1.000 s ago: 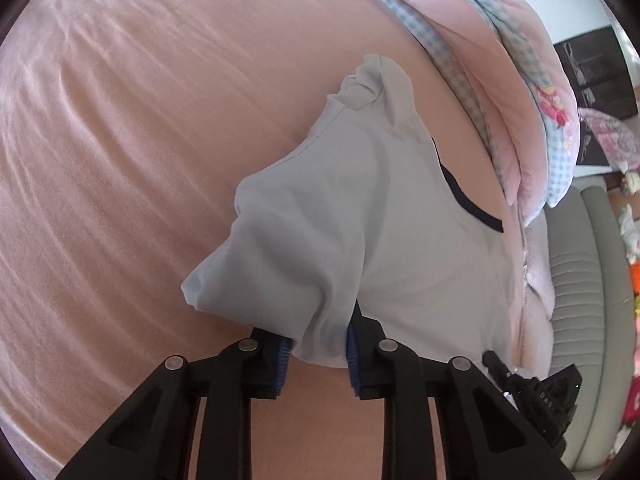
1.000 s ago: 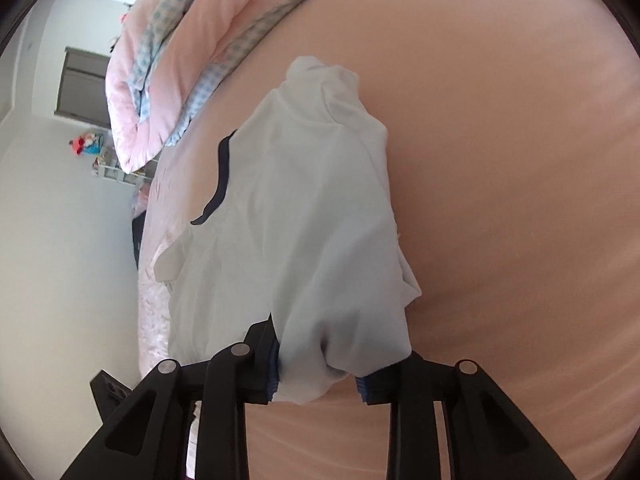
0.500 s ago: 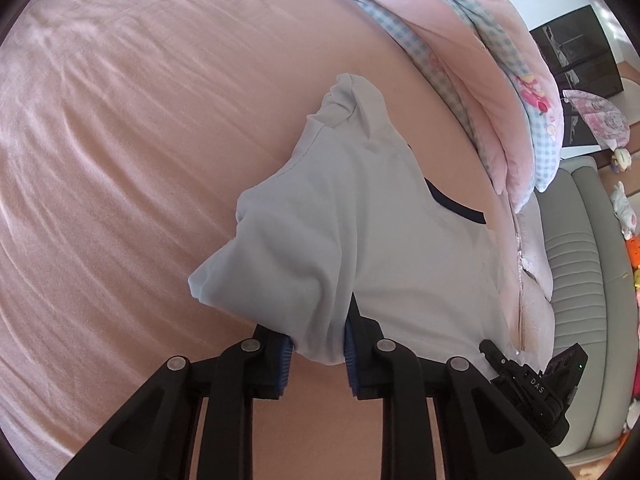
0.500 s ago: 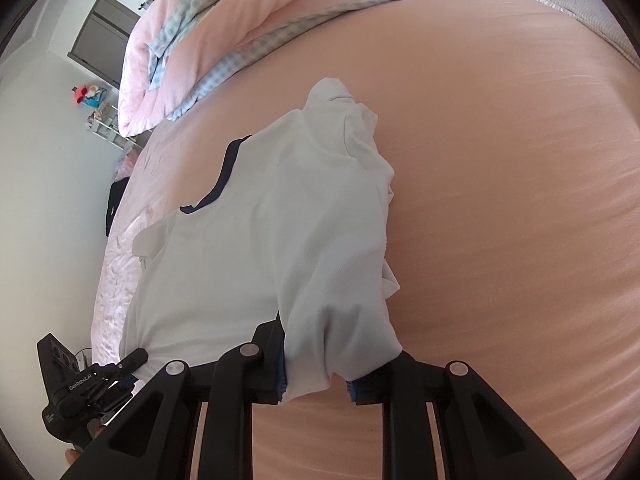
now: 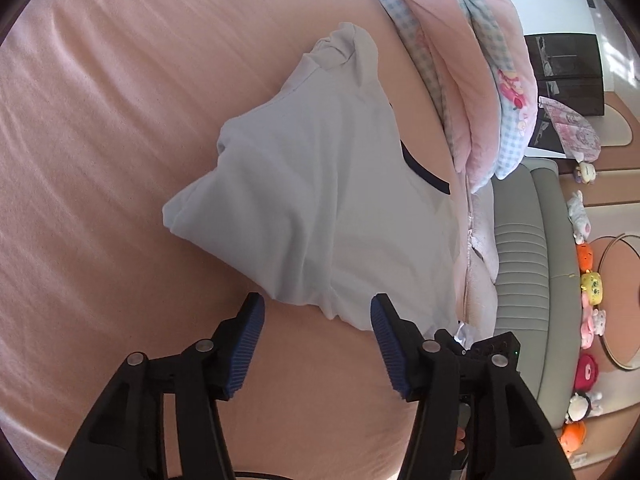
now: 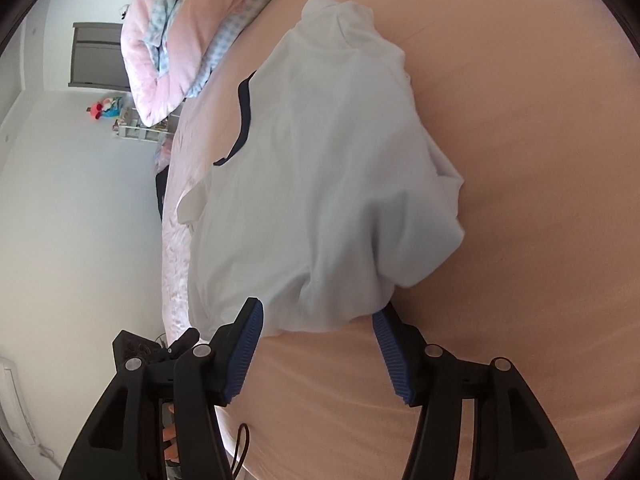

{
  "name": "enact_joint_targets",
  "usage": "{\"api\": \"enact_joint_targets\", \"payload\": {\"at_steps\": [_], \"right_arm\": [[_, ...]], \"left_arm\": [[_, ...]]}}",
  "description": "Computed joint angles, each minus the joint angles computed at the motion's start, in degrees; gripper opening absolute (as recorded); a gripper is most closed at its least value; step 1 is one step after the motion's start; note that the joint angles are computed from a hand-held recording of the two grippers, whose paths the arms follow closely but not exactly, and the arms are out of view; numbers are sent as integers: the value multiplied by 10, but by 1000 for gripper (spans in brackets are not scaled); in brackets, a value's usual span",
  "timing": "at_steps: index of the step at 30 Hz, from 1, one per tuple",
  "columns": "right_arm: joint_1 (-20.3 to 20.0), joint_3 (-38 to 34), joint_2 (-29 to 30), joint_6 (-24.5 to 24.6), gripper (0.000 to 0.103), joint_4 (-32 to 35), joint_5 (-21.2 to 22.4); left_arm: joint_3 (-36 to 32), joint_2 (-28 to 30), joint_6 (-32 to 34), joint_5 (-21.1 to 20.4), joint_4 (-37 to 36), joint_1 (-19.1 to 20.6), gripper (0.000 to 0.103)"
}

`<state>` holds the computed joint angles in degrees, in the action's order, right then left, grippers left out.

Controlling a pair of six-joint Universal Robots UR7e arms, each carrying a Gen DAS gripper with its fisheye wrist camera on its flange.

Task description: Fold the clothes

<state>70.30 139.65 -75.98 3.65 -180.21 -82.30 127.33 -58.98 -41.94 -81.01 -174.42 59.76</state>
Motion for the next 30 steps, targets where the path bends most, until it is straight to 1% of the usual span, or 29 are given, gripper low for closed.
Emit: {"api": "enact_joint_targets", "payload": {"at_steps": [3,4,8,11,13,16,17,19,20,21,22,23,24,25,26,28,29,30], "right_arm": [[-5,5,22,12,57,-22,31],[-3,7,31,14,57,-33,32],[14,12,50,9,57,-76,8],[25,7,57,5,57,-84,-8],[32,3,62,-1,57,-85,-20],[34,0,67,-6,56,-89,-28],[34,0,68,-4,54,-91,-30],[34,-1,70,0,49,-93,-33],[34,-2,70,-2,47,-92,-34],[36,-3,70,-5,44,-90,-42],[38,-4,70,-7,37,-89,-50],[39,-5,69,-12,33,-86,-54],[39,-5,69,-15,31,-85,-59],[41,-4,70,-14,25,-95,-66],[42,-3,72,-14,17,-105,-73],[43,1,74,-5,9,-128,-83],[42,4,74,3,8,-139,-87],[40,5,74,11,8,-144,-84]], "left_arm": [[9,8,-10,-30,-29,2,54],[2,15,-12,-37,-27,3,54],[-17,39,-13,-35,-10,-2,54],[-11,38,-5,-22,-9,-13,54],[-12,41,2,-25,-14,-15,54],[-13,59,-13,-30,-51,-15,54],[-11,64,-17,-34,-68,-14,54],[-14,70,-21,-32,-70,-13,53],[-14,72,-20,-25,-70,-14,53],[-13,74,-21,-16,-71,-17,47],[-11,72,-24,0,-66,-22,36],[-10,70,-28,16,-61,-26,31],[-10,68,-29,28,-53,-28,22],[-9,66,-28,39,-51,-30,18],[-7,61,-26,54,-49,-33,17],[-4,50,-19,91,-39,-41,13],[-3,44,-14,114,-30,-46,13],[-2,37,-6,126,-24,-48,13]]}}
